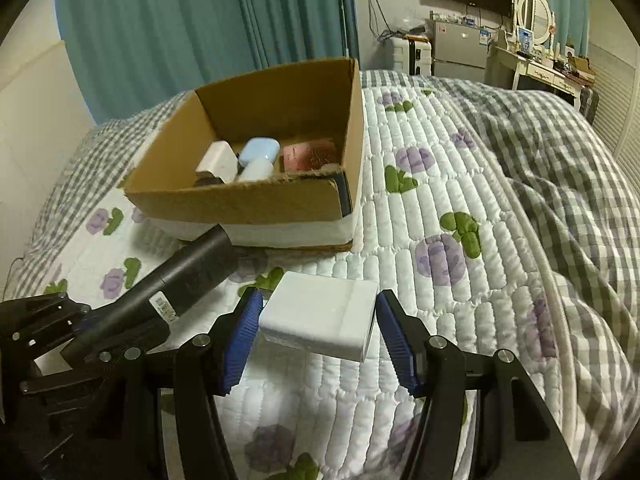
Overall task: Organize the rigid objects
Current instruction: 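Lower the remote and white block into the box and open both grippers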
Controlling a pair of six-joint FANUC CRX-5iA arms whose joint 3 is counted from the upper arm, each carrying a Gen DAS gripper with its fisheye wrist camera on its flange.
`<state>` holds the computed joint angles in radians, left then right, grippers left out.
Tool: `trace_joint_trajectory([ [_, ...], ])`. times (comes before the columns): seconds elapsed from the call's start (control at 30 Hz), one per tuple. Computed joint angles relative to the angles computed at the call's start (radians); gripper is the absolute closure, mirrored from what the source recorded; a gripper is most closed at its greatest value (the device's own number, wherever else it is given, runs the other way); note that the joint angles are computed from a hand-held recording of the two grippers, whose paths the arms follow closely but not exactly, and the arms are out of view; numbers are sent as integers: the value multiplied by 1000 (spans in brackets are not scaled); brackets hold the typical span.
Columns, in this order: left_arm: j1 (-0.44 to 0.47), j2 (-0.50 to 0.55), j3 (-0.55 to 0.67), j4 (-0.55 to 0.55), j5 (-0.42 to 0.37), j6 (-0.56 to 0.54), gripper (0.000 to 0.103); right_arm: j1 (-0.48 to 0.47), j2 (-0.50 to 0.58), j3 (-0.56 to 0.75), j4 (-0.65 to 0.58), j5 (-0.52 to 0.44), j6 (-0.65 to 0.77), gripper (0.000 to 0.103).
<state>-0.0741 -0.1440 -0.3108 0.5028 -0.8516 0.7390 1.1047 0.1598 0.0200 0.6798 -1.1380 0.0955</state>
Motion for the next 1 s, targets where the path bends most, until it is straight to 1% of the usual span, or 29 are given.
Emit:
trace_joint_trajectory([
  [0.2, 26, -48, 12, 48, -3, -2, 84, 16, -10, 28, 72, -31, -8, 44],
  [0.3, 31, -40, 47, 58, 1, 24, 84, 11, -5, 55, 105, -41, 12, 44],
  [0.43, 25, -11, 106, 51, 25, 64, 84, -15, 25, 122, 140, -49, 78, 44],
  [0.63, 5, 74, 221, 27, 73, 132, 84, -70, 78, 217, 153, -18, 177, 44],
  [0.73, -7, 142, 295, 12, 88, 166, 84, -104, 111, 265, 152, -1, 221, 44],
  [0.87, -22, 221, 372, -32, 114, 230, 84, -148, 137, 296, 136, 32, 267, 44],
  [1.0, -31, 300, 438, -51, 110, 285, 84, -193, 168, 327, 111, 63, 304, 44],
])
